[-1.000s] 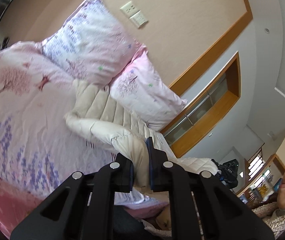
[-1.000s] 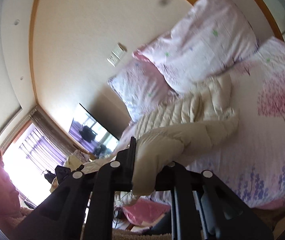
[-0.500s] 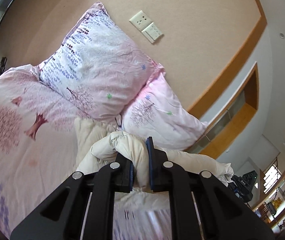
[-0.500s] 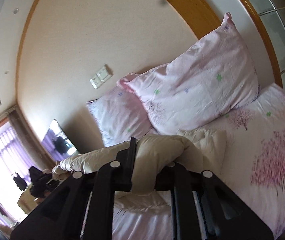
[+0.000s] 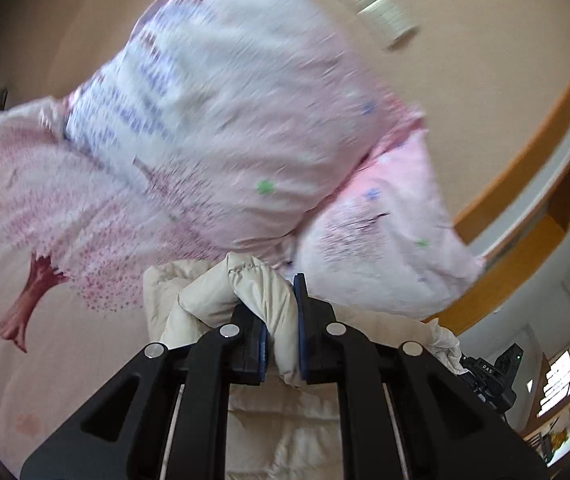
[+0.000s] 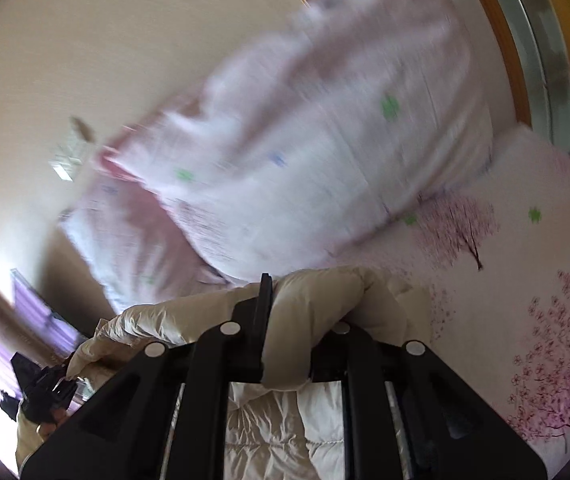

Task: Fold large clothes
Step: 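Fold the hem toward the collar with both grippers and lower it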

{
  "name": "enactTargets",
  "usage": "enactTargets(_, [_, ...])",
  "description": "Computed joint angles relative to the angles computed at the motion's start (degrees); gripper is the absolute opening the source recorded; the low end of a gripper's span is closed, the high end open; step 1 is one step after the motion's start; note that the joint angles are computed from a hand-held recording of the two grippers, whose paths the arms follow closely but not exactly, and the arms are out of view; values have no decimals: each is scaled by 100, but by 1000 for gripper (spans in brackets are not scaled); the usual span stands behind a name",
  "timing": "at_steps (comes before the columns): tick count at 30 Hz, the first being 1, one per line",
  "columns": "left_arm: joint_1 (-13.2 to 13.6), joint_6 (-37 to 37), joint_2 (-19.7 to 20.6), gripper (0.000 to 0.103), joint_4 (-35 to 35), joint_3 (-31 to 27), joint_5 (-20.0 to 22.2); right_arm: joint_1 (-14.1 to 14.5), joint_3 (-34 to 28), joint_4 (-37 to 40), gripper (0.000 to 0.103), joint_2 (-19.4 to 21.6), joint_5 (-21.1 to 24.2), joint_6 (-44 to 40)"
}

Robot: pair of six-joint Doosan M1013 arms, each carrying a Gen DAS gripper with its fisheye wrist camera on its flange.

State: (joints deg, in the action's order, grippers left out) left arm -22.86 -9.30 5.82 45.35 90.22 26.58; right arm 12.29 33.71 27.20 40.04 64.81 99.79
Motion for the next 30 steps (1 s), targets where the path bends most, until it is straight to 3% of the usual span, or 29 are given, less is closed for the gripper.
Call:
enactTargets(4, [261,441,238,10,-918,-90,-153,49,-941,-327,18,649,857,919])
enactTargets(7, [373,751,360,16,-1464,-167,-192,39,-1422,-235,36,974,1233,1395])
enactTargets(9, [423,1004,420,29,-1787,-214,-206,29,-1684,-142,58,1144,1362,1623])
enactTargets(11, [461,1143,442,59,-2002,-221,-293,17,-1828,-35,63,1237,1379,1705])
enactTargets(13, [478,1052,431,76,-1995,-202,-357,10,-1799,5,64,1216,1316,1602])
enactTargets(17, [456,777,282,79,-1655,-79,-423,-14,-974,-126,64,688,665,1029])
enactTargets(19, [408,808,194,79,-1521,-35,-230,10,-815,-463,64,537,654,684])
enactTargets(22, [280,1315,177,79,-1475,-172,704,39,-792,-882,64,469,1010,196])
enactTargets(24, [232,1611,193,79,-1495,-227,1111,27,-884,-956,64,531,1364,98])
enactTargets(29, [260,2617,397,78,-2230,-458,1725,-28,-1192,-866,64,784,1837,261])
enactTargets(30, [259,2773,447,75,-2328,-505,1810,-25,-1269,-859,58,841,1921,267])
